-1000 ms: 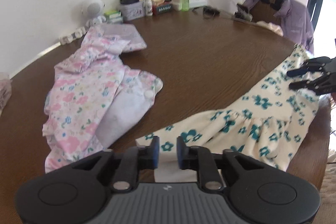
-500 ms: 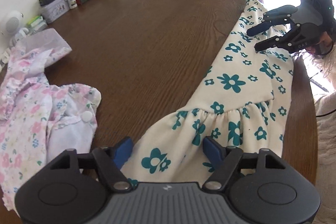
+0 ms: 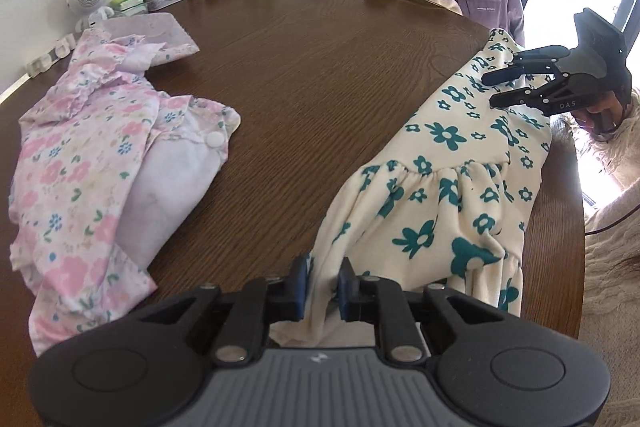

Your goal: Fold clothes

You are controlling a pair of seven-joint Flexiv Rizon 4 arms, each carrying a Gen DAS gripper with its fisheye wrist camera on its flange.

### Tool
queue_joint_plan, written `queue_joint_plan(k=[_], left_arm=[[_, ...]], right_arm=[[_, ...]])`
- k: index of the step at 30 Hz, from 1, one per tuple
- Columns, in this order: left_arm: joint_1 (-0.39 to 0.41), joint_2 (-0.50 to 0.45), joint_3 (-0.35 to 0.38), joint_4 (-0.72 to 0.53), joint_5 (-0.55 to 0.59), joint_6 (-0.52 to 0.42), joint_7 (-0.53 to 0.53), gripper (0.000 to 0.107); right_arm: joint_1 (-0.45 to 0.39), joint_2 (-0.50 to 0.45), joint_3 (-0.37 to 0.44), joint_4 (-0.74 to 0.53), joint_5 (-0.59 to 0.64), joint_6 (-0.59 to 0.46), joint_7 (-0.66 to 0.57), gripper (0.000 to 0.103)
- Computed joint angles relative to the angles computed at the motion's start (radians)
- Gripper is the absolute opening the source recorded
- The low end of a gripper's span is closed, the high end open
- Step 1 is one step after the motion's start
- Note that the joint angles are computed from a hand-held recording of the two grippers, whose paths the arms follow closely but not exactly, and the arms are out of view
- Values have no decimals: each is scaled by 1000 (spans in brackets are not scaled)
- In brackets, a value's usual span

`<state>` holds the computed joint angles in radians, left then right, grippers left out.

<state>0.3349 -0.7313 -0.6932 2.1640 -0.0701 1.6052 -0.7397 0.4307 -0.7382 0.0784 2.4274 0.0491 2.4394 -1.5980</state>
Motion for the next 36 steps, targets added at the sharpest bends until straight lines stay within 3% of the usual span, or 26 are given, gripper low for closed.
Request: queue_joint_plan(k=[4,9,12,14,16,19,22,26,29,32,34,36], left_arm=[[3,23,23,45,14,59,-37,15],[-52,103,137,103,31,119,-148,14],[-78,139,175,148,72,215,-209,14],[-71,136,162,176,106,320,-267,24],[-109,124,175,196,130,455,-335,59],[-268,105,264,188,96,621,-405,71],[-401,69,317,153,50,702,-473,71],[-558,5,361,73,-25,704,-548,62],[-685,-35,421,10,-87,677,-563,51],[-855,-58,545,-33,-217,634,-537,41],[-910,-79,584,-39,-285,645,-517,40],[-886,-97,579,-32,-248,676,-575,40]], right_arm=[[-7,-8,2,-1,-6,14,-3,45],[-11,-14,2,-2,-12,23,-9,46],[-20,-20,7,-1,-22,37,-10,47],[-32,-26,11,0,-38,52,-12,48],[-62,-26,29,9,-60,70,11,49],[-129,-36,62,50,-92,191,52,51],[-119,-44,43,80,-17,289,58,52],[-82,-63,-9,68,141,304,75,51],[-112,-90,-14,65,132,354,98,48],[-116,-104,-29,80,85,354,67,34],[-92,-133,-50,75,128,355,29,29],[-92,-170,-63,68,154,379,4,24]])
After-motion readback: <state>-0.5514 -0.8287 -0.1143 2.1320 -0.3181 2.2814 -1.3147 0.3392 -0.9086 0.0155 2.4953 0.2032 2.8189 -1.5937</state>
